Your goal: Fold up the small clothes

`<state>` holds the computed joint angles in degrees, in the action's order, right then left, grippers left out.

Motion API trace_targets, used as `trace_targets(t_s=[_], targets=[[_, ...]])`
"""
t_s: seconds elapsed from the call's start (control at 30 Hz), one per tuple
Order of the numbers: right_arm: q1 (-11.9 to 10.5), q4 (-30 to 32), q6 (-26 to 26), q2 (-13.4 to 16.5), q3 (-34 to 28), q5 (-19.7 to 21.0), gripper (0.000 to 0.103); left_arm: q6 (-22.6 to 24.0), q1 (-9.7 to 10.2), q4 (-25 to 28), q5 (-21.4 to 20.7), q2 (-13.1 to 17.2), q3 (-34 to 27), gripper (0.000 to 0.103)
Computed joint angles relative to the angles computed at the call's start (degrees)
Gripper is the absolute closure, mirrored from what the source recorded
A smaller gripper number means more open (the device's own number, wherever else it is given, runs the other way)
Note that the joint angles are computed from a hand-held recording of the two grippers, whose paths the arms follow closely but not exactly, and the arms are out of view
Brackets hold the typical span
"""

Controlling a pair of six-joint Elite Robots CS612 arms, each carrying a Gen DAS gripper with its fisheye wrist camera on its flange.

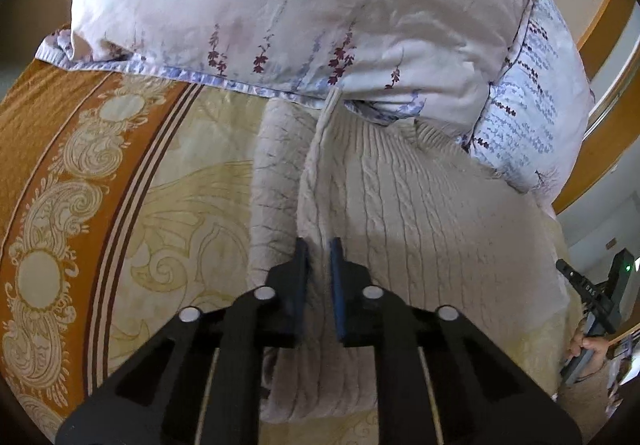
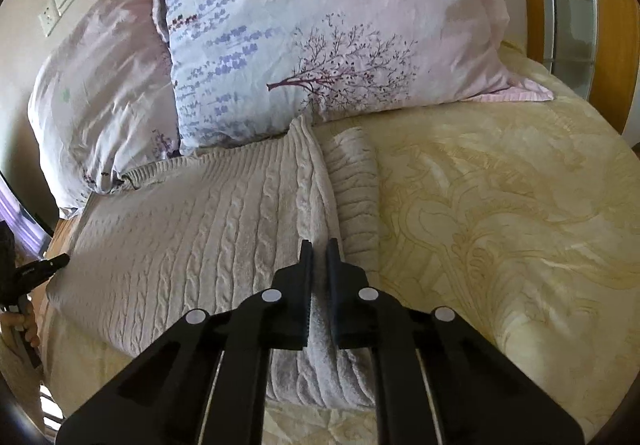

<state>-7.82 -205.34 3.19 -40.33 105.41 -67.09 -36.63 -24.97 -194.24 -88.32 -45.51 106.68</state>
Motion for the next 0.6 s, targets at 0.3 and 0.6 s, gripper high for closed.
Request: trace_targets(t_s=[0.3, 0.6], targets=[[0.4, 0.0, 0.4, -1.5, 3.0, -4.5, 0.100, 0.7, 0.38, -1.1, -1.6, -1.0, 1.8, 0.098], [1.9, -3.2, -0.9, -2.0, 3.3, -8.0, 0.092, 1.0, -0.12, -2.5, 0.4, -0.9, 1.8, 0.077]])
